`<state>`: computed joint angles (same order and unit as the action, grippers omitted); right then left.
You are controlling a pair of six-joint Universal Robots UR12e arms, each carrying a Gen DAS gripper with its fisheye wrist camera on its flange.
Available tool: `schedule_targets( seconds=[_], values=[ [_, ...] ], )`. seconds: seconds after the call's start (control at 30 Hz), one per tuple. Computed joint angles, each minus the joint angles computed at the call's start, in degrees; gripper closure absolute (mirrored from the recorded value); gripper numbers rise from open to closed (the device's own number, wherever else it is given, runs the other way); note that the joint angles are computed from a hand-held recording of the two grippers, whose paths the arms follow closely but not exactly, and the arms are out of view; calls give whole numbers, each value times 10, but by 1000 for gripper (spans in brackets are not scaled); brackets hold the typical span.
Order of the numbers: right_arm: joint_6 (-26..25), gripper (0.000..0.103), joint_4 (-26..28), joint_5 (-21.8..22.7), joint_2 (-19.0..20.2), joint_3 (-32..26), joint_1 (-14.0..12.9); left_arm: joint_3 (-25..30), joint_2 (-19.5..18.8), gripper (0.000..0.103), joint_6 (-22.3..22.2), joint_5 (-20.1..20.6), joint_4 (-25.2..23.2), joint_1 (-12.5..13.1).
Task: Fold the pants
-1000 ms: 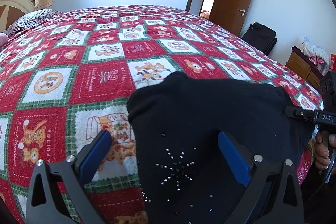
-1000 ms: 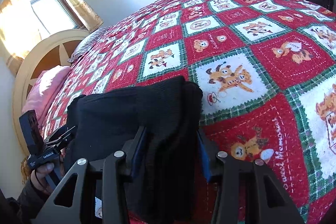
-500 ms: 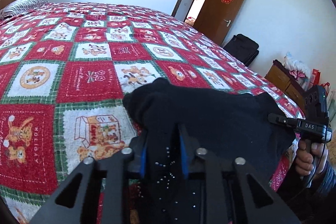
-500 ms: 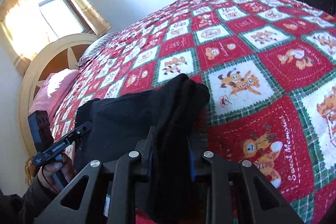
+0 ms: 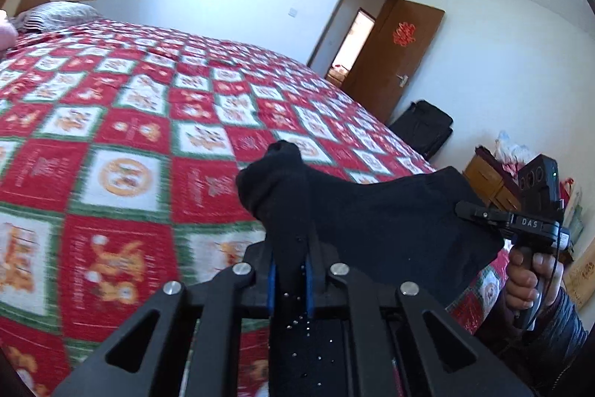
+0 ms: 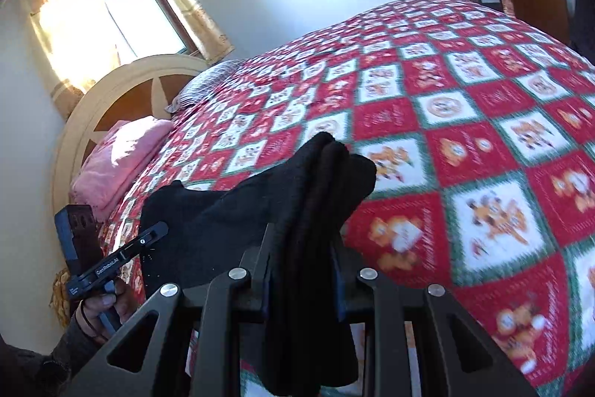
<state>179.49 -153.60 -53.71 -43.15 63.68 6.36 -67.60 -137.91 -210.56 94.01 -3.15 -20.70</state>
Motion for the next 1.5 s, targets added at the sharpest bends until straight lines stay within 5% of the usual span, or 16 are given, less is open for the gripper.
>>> schedule_targets(
  seconds=[0.5,0.73,0.93,1.17,1.27,1.5],
  values=[
    [-66,78,219,57,161,-302,88,-158,97,91,-45,193,16,28],
    [-69,77,299,24,215,-400,108,-182,103,84,-79,193,-20,43],
    [-44,59,262,-20,207,-369,104,-183,97,38,-117,218,-56,44],
    [-28,58,167,-18,158,-269,96,-188,100,27,-143,237,-73,42],
    [-57,57,188,-53,154,-264,99,-183,98,25,-142,250,-87,40],
    [-36,51,185,-53,158,-267,96,-176,99,25,-133,273,-113,34]
  ],
)
